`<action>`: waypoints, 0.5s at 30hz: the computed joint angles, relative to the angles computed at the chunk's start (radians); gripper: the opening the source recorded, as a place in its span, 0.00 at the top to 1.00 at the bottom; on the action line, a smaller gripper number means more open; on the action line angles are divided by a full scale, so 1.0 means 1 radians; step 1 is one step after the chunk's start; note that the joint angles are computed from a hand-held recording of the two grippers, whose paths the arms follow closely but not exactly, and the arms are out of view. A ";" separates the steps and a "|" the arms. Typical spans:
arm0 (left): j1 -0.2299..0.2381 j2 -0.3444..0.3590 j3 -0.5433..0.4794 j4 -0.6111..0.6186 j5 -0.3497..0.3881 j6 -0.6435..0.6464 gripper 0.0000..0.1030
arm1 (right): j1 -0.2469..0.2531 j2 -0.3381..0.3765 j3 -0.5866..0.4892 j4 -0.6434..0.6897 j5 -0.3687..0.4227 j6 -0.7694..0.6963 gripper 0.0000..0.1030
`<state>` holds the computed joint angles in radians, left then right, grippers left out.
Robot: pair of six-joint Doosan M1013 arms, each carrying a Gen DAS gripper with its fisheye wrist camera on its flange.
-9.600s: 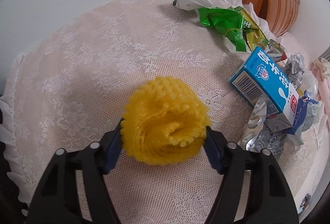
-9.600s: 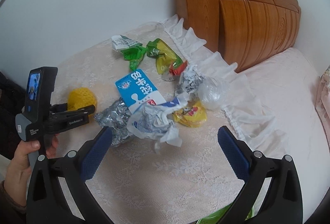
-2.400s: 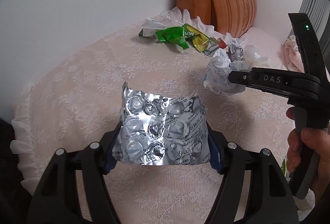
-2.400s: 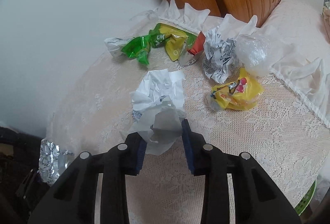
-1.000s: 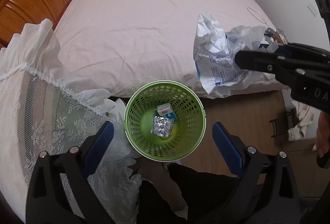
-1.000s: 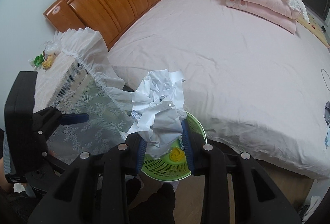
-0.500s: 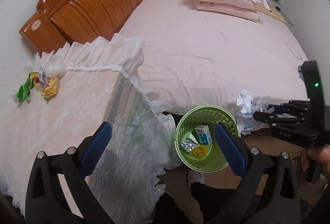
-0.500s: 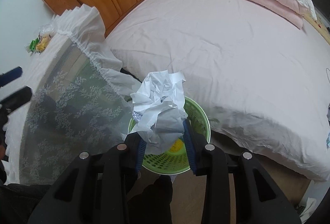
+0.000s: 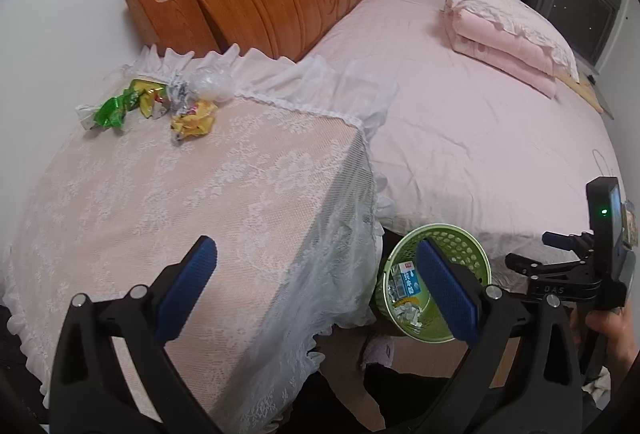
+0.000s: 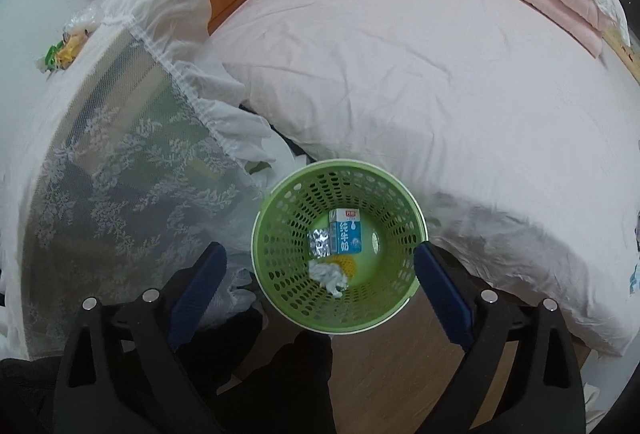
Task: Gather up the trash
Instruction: 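Move both tools back over the bed toward the remaining trash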
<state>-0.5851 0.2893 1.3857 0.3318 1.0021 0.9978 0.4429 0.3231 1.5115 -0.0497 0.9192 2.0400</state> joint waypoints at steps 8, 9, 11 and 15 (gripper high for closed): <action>0.037 -0.047 0.025 0.090 -0.020 -0.106 0.07 | 0.033 -0.020 -0.103 -0.071 -0.067 -0.017 0.02; 0.040 -0.052 0.029 0.102 -0.018 -0.121 0.07 | 0.037 -0.018 -0.116 -0.064 -0.076 -0.030 0.02; 0.046 -0.060 0.037 0.121 -0.015 -0.143 0.07 | 0.042 -0.010 -0.138 -0.045 -0.087 -0.054 0.02; 0.058 -0.074 0.054 0.149 -0.005 -0.188 0.07 | 0.054 0.016 -0.189 -0.010 -0.090 -0.109 0.02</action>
